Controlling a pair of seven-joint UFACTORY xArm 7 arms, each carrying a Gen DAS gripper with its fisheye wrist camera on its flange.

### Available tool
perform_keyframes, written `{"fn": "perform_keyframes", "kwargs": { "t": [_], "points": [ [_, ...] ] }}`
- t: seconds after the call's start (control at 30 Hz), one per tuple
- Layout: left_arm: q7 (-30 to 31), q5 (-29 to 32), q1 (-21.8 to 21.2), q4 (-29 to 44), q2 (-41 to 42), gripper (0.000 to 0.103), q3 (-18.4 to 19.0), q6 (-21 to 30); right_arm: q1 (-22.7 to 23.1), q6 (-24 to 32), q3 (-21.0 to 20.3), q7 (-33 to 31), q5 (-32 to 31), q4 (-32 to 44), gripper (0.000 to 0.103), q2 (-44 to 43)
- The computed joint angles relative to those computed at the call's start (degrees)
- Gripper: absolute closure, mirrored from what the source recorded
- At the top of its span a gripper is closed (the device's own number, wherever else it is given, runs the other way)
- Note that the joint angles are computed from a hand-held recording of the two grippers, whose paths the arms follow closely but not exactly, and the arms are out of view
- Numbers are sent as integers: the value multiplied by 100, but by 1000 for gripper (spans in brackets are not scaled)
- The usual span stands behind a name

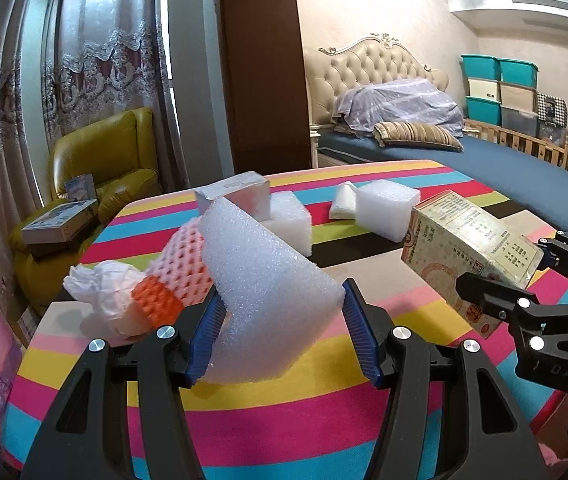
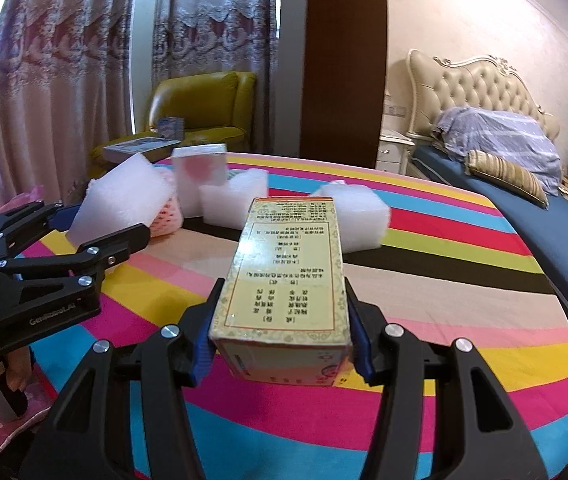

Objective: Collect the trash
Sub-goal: 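Carry the cardboard box and foam block over to the pink bin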

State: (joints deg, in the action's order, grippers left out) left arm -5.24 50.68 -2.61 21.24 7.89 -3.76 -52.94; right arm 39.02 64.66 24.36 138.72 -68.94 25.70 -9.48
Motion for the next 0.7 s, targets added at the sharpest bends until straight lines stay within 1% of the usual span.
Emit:
{"fn": "perform_keyframes", "kwargs": {
  "t": [0.17,0.43,0.6,0.7],
  "points": [
    [-64,273,223,-24,12,48,156,-147,30,48,-3,-160,-160,242,51,207],
    [178,641,628,-168,58,48,403,-536,183,212,-30,-322,-346,562,51,435],
    [93,1072,943,-123,103,48,566,-746,284,350,-59,-583,-513,878,51,648],
    [-26,1333,1133,-43,150,48,668,-839,315,336,-127,-761,-591,1025,51,740]
  ]
}}
